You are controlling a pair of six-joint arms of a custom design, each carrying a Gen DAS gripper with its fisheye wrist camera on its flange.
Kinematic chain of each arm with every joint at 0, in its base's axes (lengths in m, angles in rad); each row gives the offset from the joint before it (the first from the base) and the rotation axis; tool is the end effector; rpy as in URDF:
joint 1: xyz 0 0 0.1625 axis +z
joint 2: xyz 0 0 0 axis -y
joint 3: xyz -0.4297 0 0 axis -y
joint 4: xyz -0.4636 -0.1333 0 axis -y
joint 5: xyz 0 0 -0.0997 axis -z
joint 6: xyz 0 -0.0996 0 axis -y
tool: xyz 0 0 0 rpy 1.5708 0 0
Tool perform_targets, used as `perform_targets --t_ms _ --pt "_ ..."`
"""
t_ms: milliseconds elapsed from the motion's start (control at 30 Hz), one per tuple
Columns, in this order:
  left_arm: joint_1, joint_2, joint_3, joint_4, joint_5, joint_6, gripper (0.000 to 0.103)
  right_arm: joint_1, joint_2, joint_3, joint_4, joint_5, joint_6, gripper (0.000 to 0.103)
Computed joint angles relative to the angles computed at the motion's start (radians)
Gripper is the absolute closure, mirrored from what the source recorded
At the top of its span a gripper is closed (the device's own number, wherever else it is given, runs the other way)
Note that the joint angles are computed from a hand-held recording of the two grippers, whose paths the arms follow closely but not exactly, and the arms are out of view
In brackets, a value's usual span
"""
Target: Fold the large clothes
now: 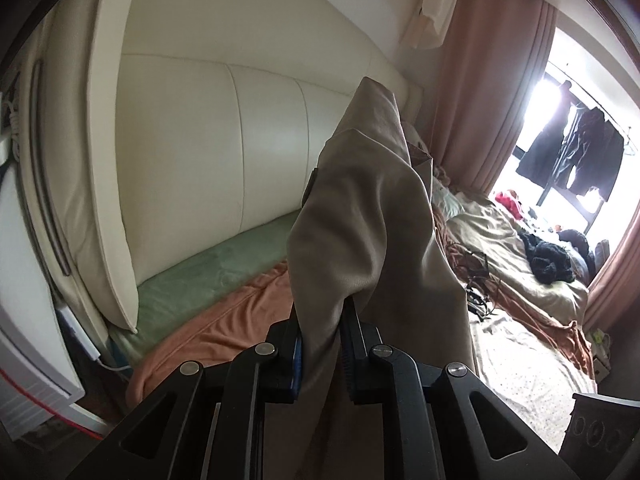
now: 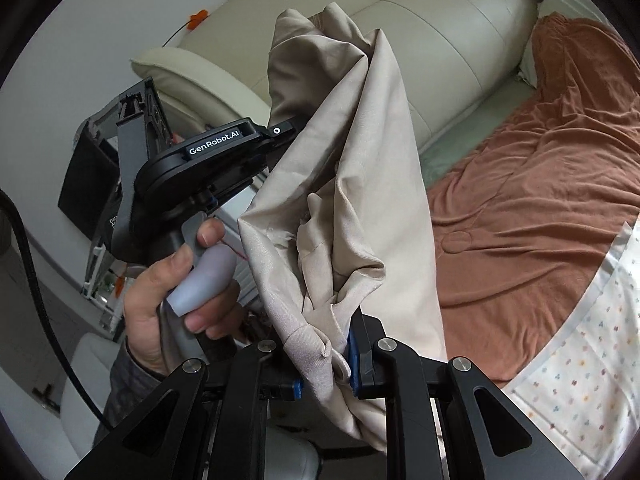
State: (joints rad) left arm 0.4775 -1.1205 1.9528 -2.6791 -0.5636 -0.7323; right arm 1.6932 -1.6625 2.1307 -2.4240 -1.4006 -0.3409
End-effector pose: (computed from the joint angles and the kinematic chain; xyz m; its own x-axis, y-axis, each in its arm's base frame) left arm -0.4414 -0.4733 0.1825 -0.9060 -0.0215 -0.4226 0.3345 0.5753 -0.7464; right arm 0.2105 -0.4815 0.3276 -0.8767 -0.4805 -0.0224 -0.4311 0.8056 -0.4064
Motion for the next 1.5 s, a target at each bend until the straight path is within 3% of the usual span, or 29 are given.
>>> perform_targets --t_ms 267,400,500,567,667,767,1000,1167,1267,1300,1433,1500 --pt "0.116 0.159 -0.152 -0.013 -0.039 0.053 0.088 -0.109 0.071 -0.087 -0.010 0.001 -0.027 0.086" --pt "0.165 0.225 -0.233 0.070 -0.065 0.040 0.086 -0.178 0.121 -0.134 -0.011 0.026 -0.029 0.086" --pt "0.177 0.261 -0.277 0.153 -0.030 -0.019 0.073 -0.223 0.173 -0.145 -0.076 -0.012 -0.085 0.086" --pt "0.176 0.256 -0.270 0.215 -0.025 -0.087 0.055 -0.266 0.226 -0.159 -0.107 -0.051 -0.074 0.086" --pt "0.169 0.221 -0.195 0.179 -0.073 -0.073 0.054 -0.340 0.291 -0.187 -0.090 -0.095 -0.027 0.086" --pt "0.160 0.170 -0.118 0.247 -0.089 -0.112 0.054 -0.388 0.284 -0.172 -0.084 0.002 -0.038 0.086" --pt "0.104 0.068 0.061 0.274 -0.108 -0.230 0.054 -0.329 0.308 -0.211 -0.113 -0.086 -0.036 0.087" --pt "0.056 -0.006 0.179 0.269 -0.100 -0.374 0.054 -0.316 0.351 -0.252 -0.117 -0.151 0.003 0.087" --pt "0.021 -0.049 0.232 0.347 -0.085 -0.487 0.054 -0.320 0.341 -0.248 -0.116 -0.166 0.054 0.077" --pt "0.009 -0.062 0.247 0.369 -0.084 -0.520 0.054 -0.321 0.330 -0.239 -0.114 -0.174 0.063 0.070" --pt "-0.040 -0.114 0.323 0.409 -0.076 -0.641 0.054 -0.318 0.271 -0.188 -0.125 -0.223 0.027 0.063" --pt "-0.058 -0.133 0.359 0.400 -0.076 -0.692 0.054 -0.319 0.231 -0.152 -0.128 -0.208 0.017 0.062"
